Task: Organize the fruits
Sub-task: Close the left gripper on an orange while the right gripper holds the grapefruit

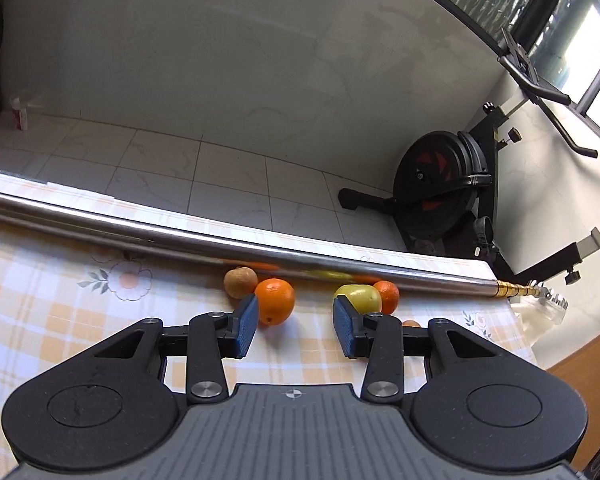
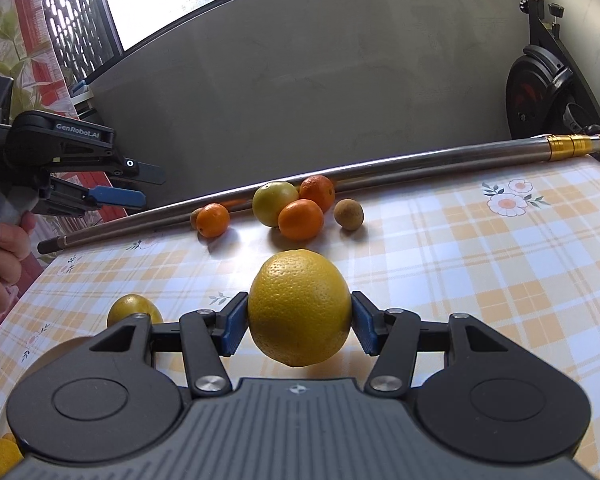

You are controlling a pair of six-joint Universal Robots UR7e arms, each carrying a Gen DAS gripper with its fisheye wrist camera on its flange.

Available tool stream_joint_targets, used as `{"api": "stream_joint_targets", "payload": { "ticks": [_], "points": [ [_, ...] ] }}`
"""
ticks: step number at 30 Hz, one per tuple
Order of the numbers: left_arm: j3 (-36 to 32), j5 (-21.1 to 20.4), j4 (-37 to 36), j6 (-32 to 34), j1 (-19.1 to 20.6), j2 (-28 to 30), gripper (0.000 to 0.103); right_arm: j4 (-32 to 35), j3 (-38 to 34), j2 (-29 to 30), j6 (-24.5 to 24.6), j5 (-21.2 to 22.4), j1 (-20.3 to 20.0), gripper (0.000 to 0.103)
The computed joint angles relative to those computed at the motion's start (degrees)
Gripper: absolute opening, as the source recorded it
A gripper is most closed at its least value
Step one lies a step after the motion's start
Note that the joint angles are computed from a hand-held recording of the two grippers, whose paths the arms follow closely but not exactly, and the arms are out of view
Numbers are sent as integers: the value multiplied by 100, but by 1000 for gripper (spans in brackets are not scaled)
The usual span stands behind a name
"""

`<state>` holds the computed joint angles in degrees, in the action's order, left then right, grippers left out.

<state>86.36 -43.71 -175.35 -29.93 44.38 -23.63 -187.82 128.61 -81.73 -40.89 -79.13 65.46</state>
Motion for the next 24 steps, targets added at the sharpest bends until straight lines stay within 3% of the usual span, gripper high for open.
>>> {"api": "stream_joint_targets", "payload": {
  "ticks": [7,24],
  "points": [
    [-737,-131,751,-465,326,379,43,148,-19,-62,48,41,-37,57],
    [-1649,93,1339,-365,428,1016,43,468,-62,-138,113,135,-107,57]
  ]
}}
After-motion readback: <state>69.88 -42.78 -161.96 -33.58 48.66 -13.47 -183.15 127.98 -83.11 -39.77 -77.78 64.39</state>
